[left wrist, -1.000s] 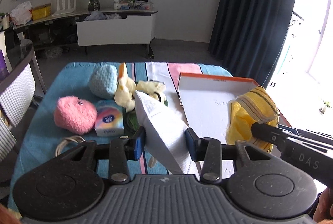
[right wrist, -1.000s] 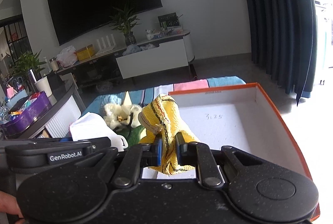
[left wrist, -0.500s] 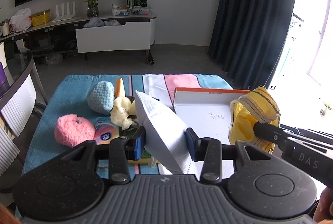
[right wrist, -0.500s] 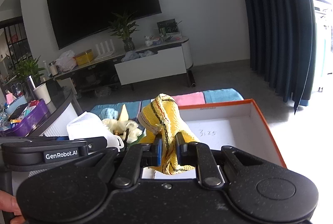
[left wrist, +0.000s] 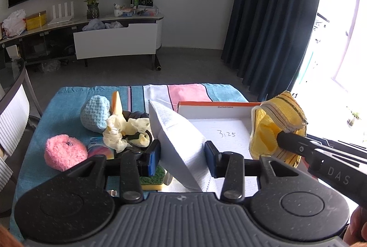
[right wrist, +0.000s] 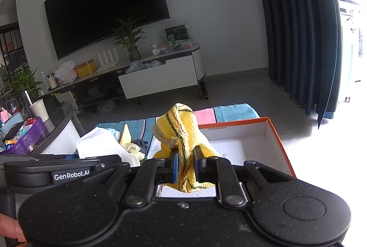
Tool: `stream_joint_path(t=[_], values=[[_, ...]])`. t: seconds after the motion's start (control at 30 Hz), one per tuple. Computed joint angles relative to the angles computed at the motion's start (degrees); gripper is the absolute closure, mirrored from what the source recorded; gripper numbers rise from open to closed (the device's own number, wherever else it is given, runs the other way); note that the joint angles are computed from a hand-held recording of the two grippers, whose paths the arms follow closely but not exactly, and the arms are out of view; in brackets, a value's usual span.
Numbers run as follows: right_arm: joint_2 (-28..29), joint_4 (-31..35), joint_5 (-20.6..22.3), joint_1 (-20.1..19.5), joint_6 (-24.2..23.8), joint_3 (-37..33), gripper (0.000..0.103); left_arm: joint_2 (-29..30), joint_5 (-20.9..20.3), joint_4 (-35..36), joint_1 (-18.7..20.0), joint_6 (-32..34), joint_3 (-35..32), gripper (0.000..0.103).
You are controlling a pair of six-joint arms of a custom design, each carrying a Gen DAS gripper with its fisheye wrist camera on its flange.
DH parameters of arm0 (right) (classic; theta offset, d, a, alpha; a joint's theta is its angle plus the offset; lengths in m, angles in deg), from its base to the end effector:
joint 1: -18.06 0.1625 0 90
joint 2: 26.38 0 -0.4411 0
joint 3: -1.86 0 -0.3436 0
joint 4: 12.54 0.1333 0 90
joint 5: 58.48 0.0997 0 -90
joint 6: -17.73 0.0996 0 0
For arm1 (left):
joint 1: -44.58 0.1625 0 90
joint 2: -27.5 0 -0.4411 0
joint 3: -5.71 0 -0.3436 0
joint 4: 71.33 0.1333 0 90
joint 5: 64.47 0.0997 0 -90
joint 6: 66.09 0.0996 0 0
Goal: Organize soft objects
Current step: 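Carry the white mask with the left gripper toward the orange-rimmed box while the right gripper carries the yellow cloth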
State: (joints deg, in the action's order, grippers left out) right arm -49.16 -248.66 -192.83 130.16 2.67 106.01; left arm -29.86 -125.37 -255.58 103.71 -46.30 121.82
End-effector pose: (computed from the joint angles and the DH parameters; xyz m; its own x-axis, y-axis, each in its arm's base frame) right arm 0.2716 -0.4997 0.0534 -0.8278 0.2032 0.5230 -0.3889 0.4640 -0.7959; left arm -0.1251 -0.5635 0.2272 -0.7006 0.4303 -0.5692 0.6960 0.5878 -0.4124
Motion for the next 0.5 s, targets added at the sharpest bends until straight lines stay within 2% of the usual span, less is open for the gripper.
stream_joint_path(t=[0.5], values=[[-1.0, -1.4, -2.0, -1.2, -1.1, 0.0, 0.086, 2.5, -1.7, 1.3, -0.5, 0.0, -2.2, 0.061]])
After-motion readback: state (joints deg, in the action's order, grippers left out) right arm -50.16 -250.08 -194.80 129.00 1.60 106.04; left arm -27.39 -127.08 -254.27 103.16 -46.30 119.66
